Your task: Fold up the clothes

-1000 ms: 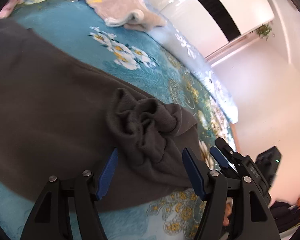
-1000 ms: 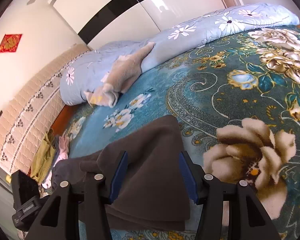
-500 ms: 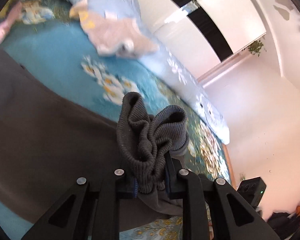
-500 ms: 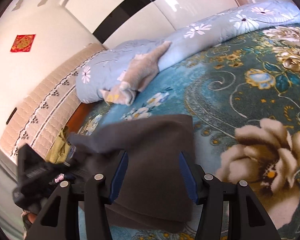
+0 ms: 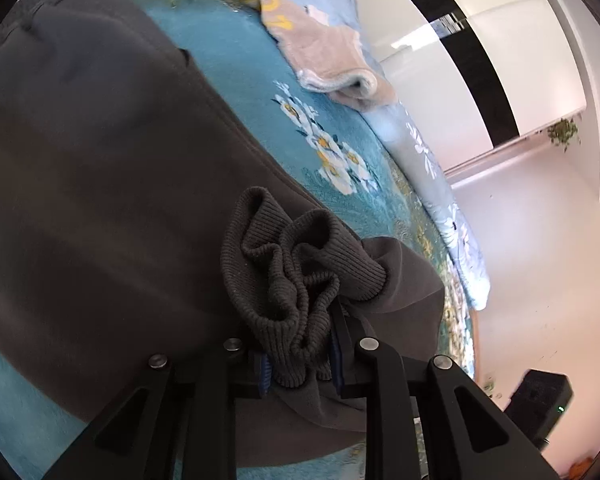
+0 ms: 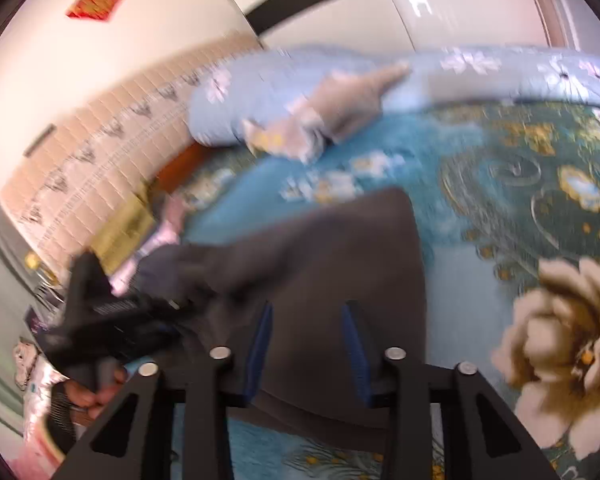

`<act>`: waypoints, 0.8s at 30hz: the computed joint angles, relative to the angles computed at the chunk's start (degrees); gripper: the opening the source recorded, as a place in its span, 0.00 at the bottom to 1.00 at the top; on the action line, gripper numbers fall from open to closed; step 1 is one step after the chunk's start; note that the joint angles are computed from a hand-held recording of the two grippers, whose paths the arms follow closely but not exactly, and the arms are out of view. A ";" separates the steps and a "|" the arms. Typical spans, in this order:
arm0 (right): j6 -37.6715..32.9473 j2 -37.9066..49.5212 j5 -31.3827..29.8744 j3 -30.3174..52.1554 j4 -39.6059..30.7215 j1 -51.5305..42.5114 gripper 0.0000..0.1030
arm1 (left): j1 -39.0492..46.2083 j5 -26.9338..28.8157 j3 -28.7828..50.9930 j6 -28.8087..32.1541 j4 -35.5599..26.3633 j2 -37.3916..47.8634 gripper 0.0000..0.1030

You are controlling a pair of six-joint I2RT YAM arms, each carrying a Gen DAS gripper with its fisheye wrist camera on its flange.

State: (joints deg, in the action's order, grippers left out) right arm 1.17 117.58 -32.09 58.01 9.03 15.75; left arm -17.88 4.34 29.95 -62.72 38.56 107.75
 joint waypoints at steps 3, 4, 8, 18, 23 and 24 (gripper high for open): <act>0.52 6.16 1.90 6.46 -8.06 0.14 0.23 | 1.07 2.33 -2.01 -1.81 4.86 1.68 0.24; 0.78 8.13 2.00 8.55 -10.40 -0.06 0.22 | 1.28 2.93 -2.76 -2.36 6.29 1.96 0.24; 1.76 9.65 -0.44 9.91 -11.54 -1.75 0.16 | 0.08 -0.68 -5.64 -0.15 1.03 -5.16 0.32; 3.17 2.56 1.28 10.60 -9.37 -0.83 0.21 | -3.37 -3.89 -0.48 12.80 -12.09 -16.10 0.35; 1.97 8.72 5.89 22.99 -17.18 1.19 0.21 | -1.90 -0.64 6.01 13.46 -12.48 -5.98 0.35; 2.15 10.81 7.09 26.14 -19.50 1.39 0.21 | -1.07 0.30 7.65 13.20 -12.11 -3.13 0.35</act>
State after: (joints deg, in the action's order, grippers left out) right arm 3.32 128.39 -25.00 84.15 -10.47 17.14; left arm -18.95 4.64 37.60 -49.52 26.46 104.62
